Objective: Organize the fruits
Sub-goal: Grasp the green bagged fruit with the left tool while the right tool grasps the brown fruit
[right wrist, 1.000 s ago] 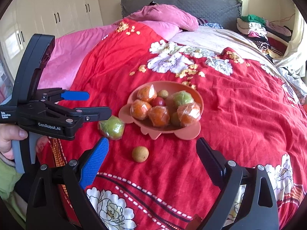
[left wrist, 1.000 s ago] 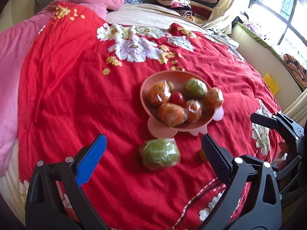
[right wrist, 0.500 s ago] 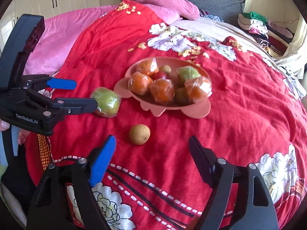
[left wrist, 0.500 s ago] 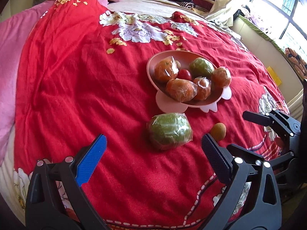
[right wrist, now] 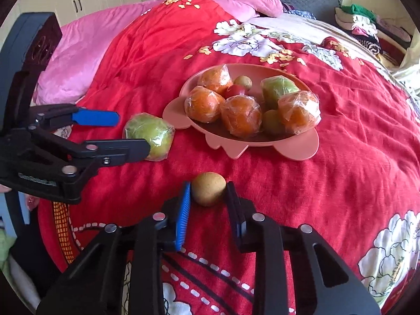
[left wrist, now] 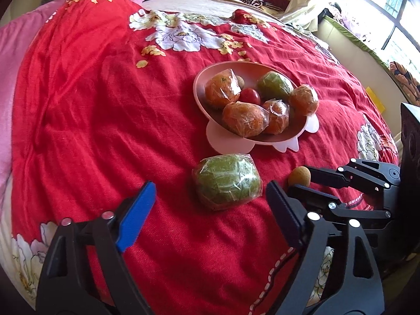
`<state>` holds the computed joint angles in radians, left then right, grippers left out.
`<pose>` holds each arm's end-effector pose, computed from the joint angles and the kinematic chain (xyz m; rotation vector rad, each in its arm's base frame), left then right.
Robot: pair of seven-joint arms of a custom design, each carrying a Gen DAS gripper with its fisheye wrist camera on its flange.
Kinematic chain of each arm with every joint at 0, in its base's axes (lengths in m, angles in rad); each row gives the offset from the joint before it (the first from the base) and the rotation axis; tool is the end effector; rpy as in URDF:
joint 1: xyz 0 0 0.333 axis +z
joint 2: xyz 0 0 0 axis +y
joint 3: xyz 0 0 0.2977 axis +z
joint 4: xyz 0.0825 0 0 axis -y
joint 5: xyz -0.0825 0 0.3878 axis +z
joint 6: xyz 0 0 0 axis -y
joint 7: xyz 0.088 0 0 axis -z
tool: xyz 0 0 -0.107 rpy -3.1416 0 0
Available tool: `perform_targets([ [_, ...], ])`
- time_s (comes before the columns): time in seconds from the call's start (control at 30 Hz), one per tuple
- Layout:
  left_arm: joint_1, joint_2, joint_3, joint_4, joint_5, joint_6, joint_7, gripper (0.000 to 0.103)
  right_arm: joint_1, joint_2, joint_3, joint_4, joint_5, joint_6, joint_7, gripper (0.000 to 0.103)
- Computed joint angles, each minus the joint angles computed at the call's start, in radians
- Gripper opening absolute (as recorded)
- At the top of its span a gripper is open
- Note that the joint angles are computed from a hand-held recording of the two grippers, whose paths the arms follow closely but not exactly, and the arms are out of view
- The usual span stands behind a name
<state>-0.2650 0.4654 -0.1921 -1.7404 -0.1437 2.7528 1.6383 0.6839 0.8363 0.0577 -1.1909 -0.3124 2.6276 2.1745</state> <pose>0.6365 -0.2886 0.3570 -1.6273 2.3574 -0.8103 0.5902 0.5301 0.3358 -2.0740 1.4810 -0.3435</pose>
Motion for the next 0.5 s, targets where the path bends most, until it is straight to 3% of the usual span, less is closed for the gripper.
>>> perform_targets([
  [0.2,0.003,0.025,-0.013,0.028,-0.015,-0.011,0.022,0.059,-0.010,-0.037,0.005,-0.055,0.007,0.046,0.015,0.026],
  [0.5,-0.030,0.061,0.011,0.077,0.023,-0.026,0.006,0.049,-0.011,-0.100,-0.009,-0.137,-0.020,0.093,0.063,0.026],
])
